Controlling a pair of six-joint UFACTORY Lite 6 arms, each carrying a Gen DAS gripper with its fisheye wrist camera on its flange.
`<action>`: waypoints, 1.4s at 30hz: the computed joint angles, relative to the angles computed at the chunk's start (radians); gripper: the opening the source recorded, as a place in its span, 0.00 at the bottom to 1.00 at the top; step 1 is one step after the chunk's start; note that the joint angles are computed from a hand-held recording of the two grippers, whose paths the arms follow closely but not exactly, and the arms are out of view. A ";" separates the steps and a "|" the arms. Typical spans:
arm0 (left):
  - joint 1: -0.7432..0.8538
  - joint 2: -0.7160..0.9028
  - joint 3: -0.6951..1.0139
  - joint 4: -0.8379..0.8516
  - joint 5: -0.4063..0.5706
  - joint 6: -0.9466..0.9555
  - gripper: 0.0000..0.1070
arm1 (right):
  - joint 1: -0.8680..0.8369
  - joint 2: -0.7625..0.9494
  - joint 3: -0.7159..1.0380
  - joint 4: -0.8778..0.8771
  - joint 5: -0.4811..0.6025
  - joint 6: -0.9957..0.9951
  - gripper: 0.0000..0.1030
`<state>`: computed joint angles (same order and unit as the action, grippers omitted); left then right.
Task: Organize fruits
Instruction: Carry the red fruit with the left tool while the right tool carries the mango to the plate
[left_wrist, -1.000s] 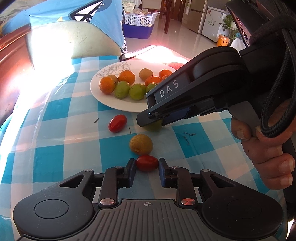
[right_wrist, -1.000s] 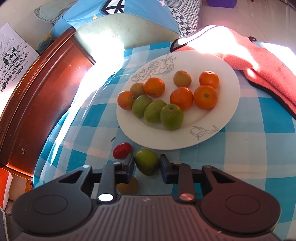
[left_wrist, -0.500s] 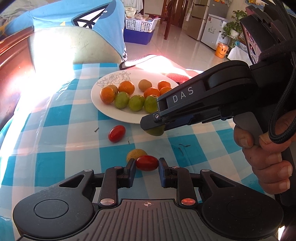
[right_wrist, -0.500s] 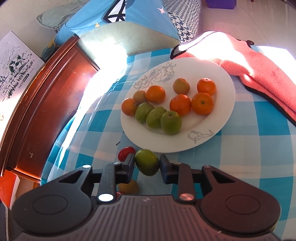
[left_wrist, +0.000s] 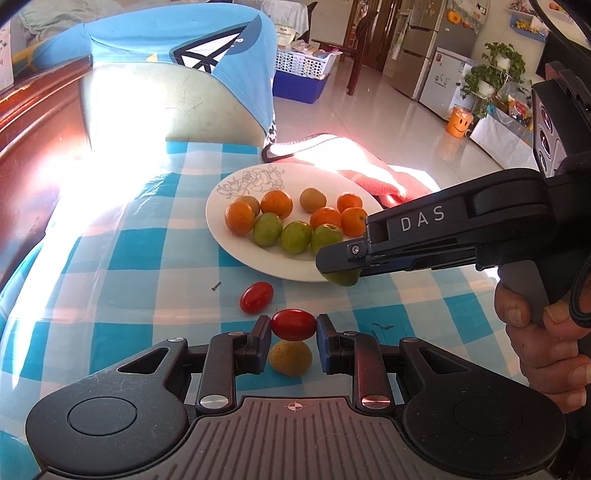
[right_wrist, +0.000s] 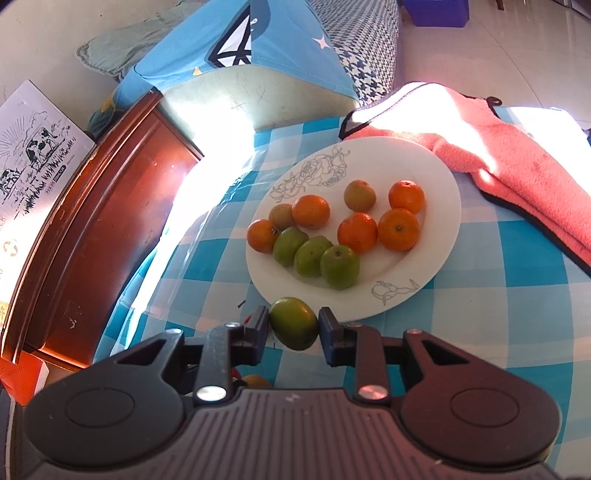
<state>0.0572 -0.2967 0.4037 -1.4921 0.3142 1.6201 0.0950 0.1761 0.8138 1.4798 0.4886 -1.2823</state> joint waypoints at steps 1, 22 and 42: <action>-0.004 0.004 0.007 -0.002 -0.007 -0.005 0.22 | -0.003 -0.002 0.003 -0.003 0.000 0.003 0.29; -0.052 0.225 0.277 -0.224 -0.090 0.134 0.22 | -0.085 -0.009 0.111 -0.085 0.015 0.041 0.29; -0.047 0.668 0.690 -0.360 -0.071 0.238 0.22 | -0.122 0.284 0.402 -0.051 -0.008 0.024 0.29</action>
